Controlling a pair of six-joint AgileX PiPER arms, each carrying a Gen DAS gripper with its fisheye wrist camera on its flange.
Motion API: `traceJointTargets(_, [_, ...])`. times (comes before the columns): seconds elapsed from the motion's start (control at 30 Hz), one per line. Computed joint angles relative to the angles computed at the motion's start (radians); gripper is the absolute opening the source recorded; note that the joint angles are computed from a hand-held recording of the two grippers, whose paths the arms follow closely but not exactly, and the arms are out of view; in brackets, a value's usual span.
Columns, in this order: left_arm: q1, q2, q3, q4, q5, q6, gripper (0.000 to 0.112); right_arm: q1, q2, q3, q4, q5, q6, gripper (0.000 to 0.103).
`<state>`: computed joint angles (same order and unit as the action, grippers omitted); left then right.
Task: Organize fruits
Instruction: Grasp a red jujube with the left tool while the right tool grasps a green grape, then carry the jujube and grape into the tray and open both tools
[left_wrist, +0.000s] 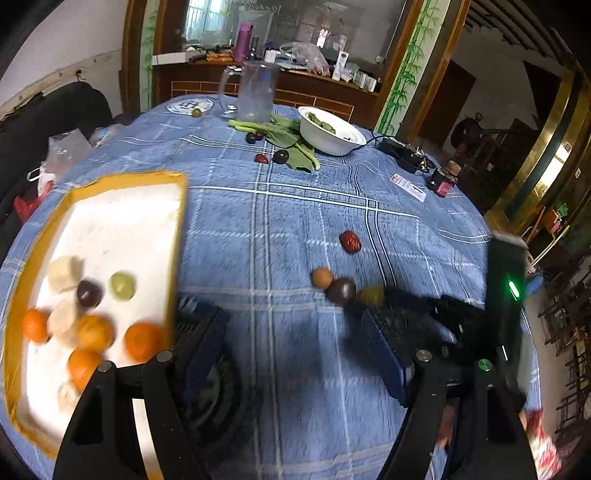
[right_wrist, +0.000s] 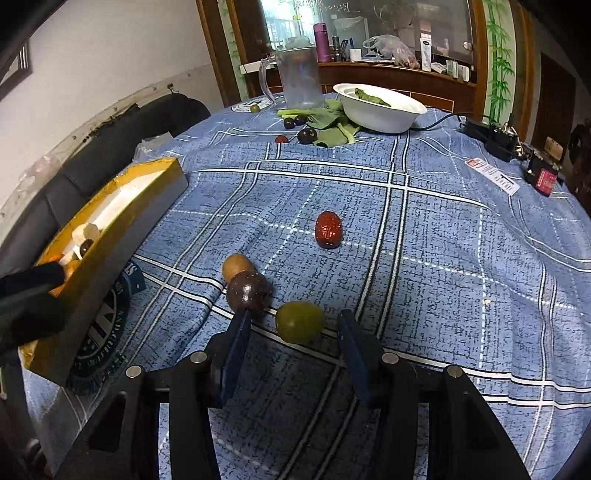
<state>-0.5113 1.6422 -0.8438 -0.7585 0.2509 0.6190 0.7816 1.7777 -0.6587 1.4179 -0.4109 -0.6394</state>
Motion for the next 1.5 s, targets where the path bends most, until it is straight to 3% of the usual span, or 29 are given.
traceJointTargets(0.13, [-0.025, 0.174, -0.221, 0.165, 0.088, -0.198, 0.075, 0.002, -0.001, 0.0, -0.027, 0.01, 0.017, 0.047])
traceJointTargets(0.23, [-0.041, 0.308, -0.413, 0.225, 0.179, -0.263, 0.075, 0.003, 0.001, -0.003, -0.021, 0.015, 0.01, 0.045])
traceJointTargets(0.33, [-0.06, 0.432, -0.589, 0.274, 0.276, -0.327, 0.073, 0.007, -0.004, 0.003, -0.002, 0.007, 0.005, 0.03])
traceJointTargets(0.43, [-0.084, 0.509, -0.693, 0.289, 0.325, -0.344, 0.067, -0.003, -0.019, 0.026, -0.048, 0.017, 0.063, 0.027])
traceJointTargets(0.57, [-0.134, 0.575, -0.773, 0.398, 0.355, -0.403, 0.064, 0.006, -0.02, 0.023, -0.021, 0.013, 0.037, 0.027])
traceJointTargets(0.67, [-0.182, 0.585, -0.773, 0.542, 0.326, -0.474, 0.049, 0.01, -0.022, 0.022, -0.013, 0.012, 0.034, 0.028])
traceJointTargets(0.7, [-0.195, 0.587, -0.776, 0.59, 0.324, -0.505, 0.039, 0.012, -0.022, 0.021, -0.006, 0.01, 0.027, 0.028])
traceJointTargets(0.73, [-0.201, 0.584, -0.768, 0.619, 0.311, -0.527, 0.022, 0.014, -0.021, 0.019, 0.003, 0.008, 0.018, 0.028])
traceJointTargets(0.9, [-0.183, 0.544, -0.712, 0.584, 0.274, -0.525, 0.023, 0.002, -0.031, 0.032, -0.059, 0.024, 0.075, 0.028])
traceJointTargets(1.07, [-0.141, 0.417, -0.573, 0.466, 0.212, -0.42, 0.023, -0.021, -0.058, 0.066, -0.2, 0.031, 0.225, 0.028])
traceJointTargets(1.17, [-0.086, 0.298, -0.44, 0.282, 0.172, -0.243, 0.023, -0.034, -0.091, 0.111, -0.387, 0.018, 0.426, 0.028])
traceJointTargets(1.33, [0.047, 0.089, -0.205, 0.015, 0.141, 0.035, 0.023, -0.03, -0.11, 0.144, -0.553, -0.012, 0.61, 0.028])
traceJointTargets(1.43, [0.158, 0.004, -0.09, -0.217, 0.145, 0.219, 0.023, -0.018, -0.111, 0.149, -0.558, -0.029, 0.629, 0.028])
traceJointTargets(1.5, [0.212, -0.046, -0.009, -0.319, 0.095, 0.305, 0.023, 0.005, -0.113, 0.149, -0.496, -0.051, 0.583, 0.028])
